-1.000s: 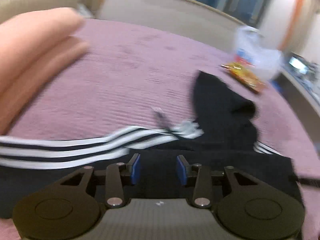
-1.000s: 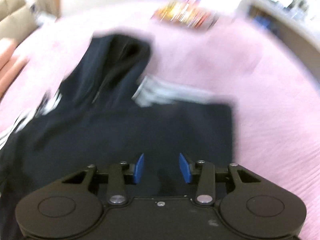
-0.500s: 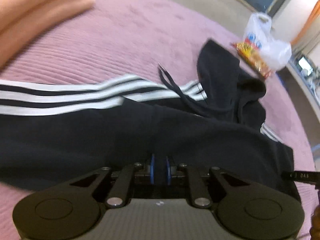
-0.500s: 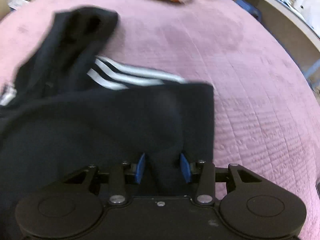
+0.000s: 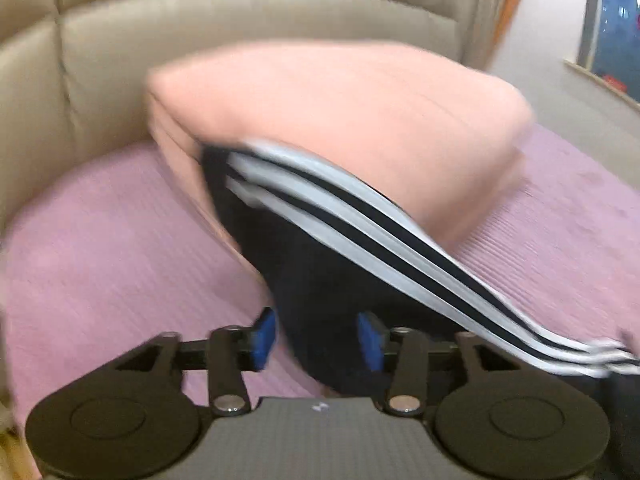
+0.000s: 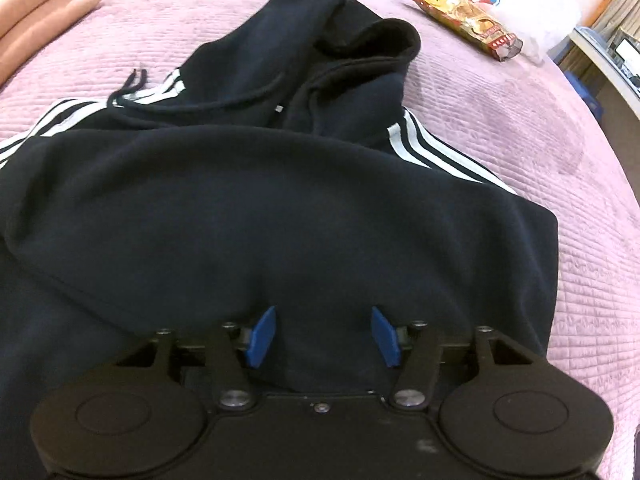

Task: Fold large clothes
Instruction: 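Grasp the other striped sleeve cuff with the left gripper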

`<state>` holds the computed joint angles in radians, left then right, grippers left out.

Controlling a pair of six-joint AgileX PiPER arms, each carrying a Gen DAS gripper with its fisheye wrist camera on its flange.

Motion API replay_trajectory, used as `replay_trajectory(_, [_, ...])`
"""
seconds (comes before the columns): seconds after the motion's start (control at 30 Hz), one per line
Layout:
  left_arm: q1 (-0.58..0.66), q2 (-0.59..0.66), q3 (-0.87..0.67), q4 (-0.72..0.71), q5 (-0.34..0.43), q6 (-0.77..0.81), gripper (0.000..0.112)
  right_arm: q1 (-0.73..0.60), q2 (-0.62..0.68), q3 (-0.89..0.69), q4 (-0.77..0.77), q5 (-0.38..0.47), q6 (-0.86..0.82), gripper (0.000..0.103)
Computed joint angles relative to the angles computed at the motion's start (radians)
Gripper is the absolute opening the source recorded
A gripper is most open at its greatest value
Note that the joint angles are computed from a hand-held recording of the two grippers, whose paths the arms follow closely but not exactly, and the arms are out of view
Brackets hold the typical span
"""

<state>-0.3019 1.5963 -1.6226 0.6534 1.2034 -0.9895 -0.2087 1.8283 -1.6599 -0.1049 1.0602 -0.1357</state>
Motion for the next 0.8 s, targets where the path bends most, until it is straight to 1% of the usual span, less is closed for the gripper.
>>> replay_trajectory(0.03, [0.049, -0.002, -0.001, 0.013, -0.014, 0.055, 0.062, -0.010, 0.016, -0.027, 0.014, 0.023, -0.001, 0.075])
replay_trajectory(0.1, [0.145, -0.002, 0.000, -0.014, -0.088, 0.164, 0.066, -0.037, 0.047, -0.079, 0.050, 0.071, 0.001, 0.077])
replay_trajectory(0.2, [0.328, 0.016, -0.043, -0.198, -0.200, 0.388, 0.073, -0.064, 0.074, -0.132, 0.095, 0.129, 0.021, 0.077])
replay_trajectory(0.23, [0.400, 0.012, -0.048, -0.293, -0.231, 0.487, 0.081, -0.062, 0.073, -0.131, 0.092, 0.129, 0.026, 0.077])
replay_trajectory(0.27, [0.451, 0.031, -0.066, -0.379, -0.251, 0.569, 0.084, -0.055, 0.069, -0.123, 0.080, 0.120, 0.031, 0.078])
replay_trajectory(0.3, [0.499, 0.055, -0.084, -0.458, -0.265, 0.647, 0.084, -0.044, 0.062, -0.110, 0.064, 0.108, 0.037, 0.078])
replay_trajectory(0.33, [0.541, 0.086, -0.110, -0.546, -0.266, 0.730, 0.083, -0.029, 0.055, -0.095, 0.041, 0.093, 0.044, 0.078])
replay_trajectory(0.37, [0.568, 0.116, -0.135, -0.604, -0.262, 0.785, 0.082, -0.014, 0.053, -0.086, 0.019, 0.078, 0.051, 0.078])
replay_trajectory(0.43, [0.592, 0.169, -0.174, -0.688, -0.269, 0.856, 0.082, 0.014, 0.036, -0.057, -0.029, 0.050, 0.055, 0.078])
replay_trajectory(0.5, [0.578, 0.213, -0.214, -0.699, -0.261, 0.878, 0.080, 0.033, 0.024, -0.033, -0.061, 0.028, 0.054, 0.078])
replay_trajectory(0.53, [0.563, 0.222, -0.218, -0.682, -0.270, 0.874, 0.078, 0.038, 0.021, -0.029, -0.069, 0.027, 0.055, 0.078])
replay_trajectory(0.6, [0.551, 0.214, -0.197, -0.681, -0.297, 0.902, 0.066, 0.036, 0.024, -0.038, -0.069, 0.035, 0.057, 0.078])
replay_trajectory(0.63, [0.556, 0.209, -0.194, -0.708, -0.301, 0.928, 0.054, 0.034, 0.028, -0.046, -0.065, 0.041, 0.058, 0.078])
replay_trajectory(0.67, [0.557, 0.193, -0.168, -0.732, -0.322, 0.944, 0.038, 0.031, 0.032, -0.054, -0.060, 0.047, 0.060, 0.078])
replay_trajectory(0.7, [0.564, 0.188, -0.148, -0.772, -0.342, 0.983, 0.025, 0.030, 0.037, -0.060, -0.057, 0.051, 0.062, 0.078])
replay_trajectory(0.73, [0.555, 0.181, -0.136, -0.771, -0.347, 0.987, 0.012, 0.031, 0.038, -0.060, -0.058, 0.049, 0.067, 0.078])
replay_trajectory(0.8, [0.510, 0.142, -0.090, -0.669, -0.382, 0.931, 0.010, 0.032, 0.036, -0.057, -0.059, 0.045, 0.066, 0.078])
